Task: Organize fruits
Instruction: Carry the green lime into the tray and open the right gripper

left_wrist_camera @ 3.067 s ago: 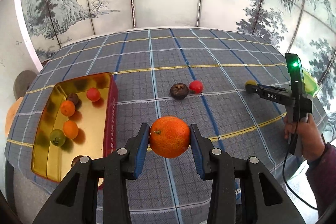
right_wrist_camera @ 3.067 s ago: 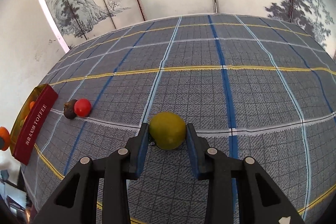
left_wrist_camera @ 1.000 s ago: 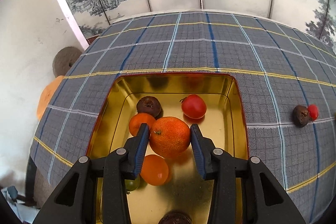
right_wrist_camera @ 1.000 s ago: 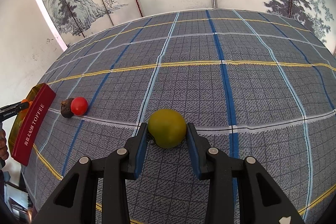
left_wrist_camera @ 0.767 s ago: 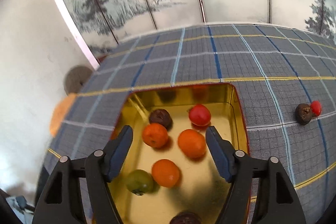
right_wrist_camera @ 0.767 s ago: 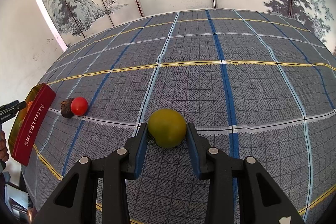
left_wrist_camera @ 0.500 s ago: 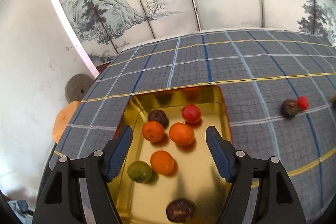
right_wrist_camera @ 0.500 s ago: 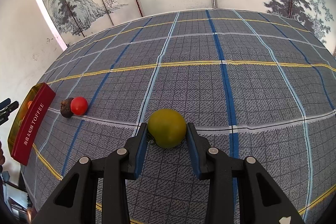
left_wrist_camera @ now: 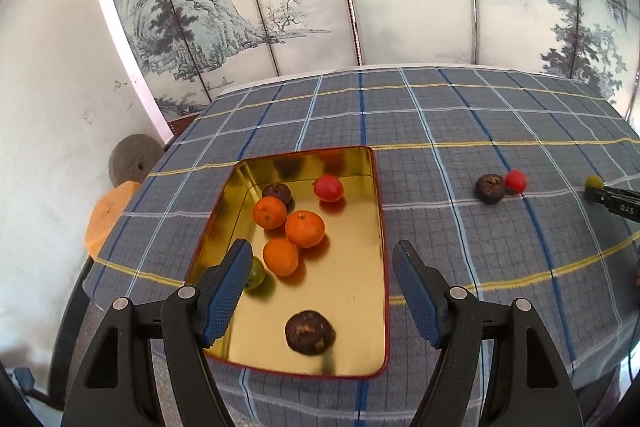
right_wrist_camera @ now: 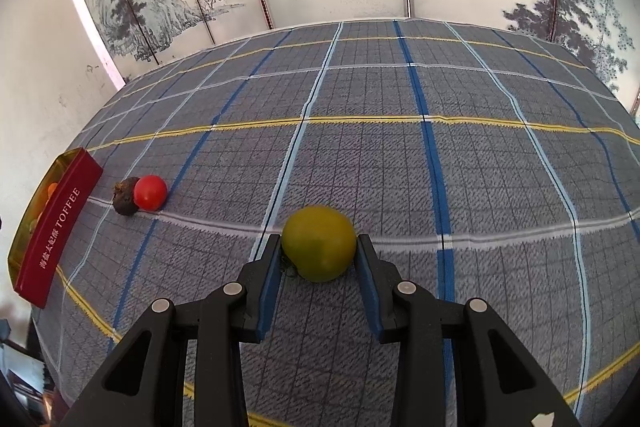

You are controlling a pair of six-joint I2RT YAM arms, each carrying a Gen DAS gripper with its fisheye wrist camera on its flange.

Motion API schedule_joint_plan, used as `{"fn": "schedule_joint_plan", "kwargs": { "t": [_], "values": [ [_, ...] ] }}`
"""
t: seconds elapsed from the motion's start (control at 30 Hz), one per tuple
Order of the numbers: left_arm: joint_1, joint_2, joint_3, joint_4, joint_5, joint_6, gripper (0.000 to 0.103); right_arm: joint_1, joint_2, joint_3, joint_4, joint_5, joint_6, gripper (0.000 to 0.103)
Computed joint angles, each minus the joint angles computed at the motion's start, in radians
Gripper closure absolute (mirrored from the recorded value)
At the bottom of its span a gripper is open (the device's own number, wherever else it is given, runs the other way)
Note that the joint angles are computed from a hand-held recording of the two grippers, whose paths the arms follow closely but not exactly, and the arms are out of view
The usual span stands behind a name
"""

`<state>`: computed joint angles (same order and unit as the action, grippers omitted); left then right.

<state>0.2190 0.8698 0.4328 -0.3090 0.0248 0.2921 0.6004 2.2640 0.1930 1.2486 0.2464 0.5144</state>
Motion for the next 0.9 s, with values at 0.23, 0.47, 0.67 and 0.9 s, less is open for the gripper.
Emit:
{"fn": "schedule_joint_plan", "kwargs": {
  "t": [0.23, 0.47, 0.67, 0.9],
  "values": [
    [0.069, -0.030, -0.014, -0.033, 0.054, 0.017, 0.030, 0.165, 0.023, -0.043, 0.057, 0.083, 0.109, 0.069],
    [0.176, -0.035, -0.037, -0.034, 0.115, 0.060, 0.030, 0.415, -0.154, -0.005, -0.144, 0.187, 0.194, 0.069],
    [0.311, -0.040, -0.050, -0.039, 0.183, 0.129, 0.030, 0.576, -0.316, 0.159, -0.443, 0.222, 0.163, 0.069],
    [0.493, 0.007, -0.055, 0.003, 0.266, 0.199, 0.030, 0.652, -0.333, 0.372, -0.614, 0.177, 0.075, 0.069]
  ]
}}
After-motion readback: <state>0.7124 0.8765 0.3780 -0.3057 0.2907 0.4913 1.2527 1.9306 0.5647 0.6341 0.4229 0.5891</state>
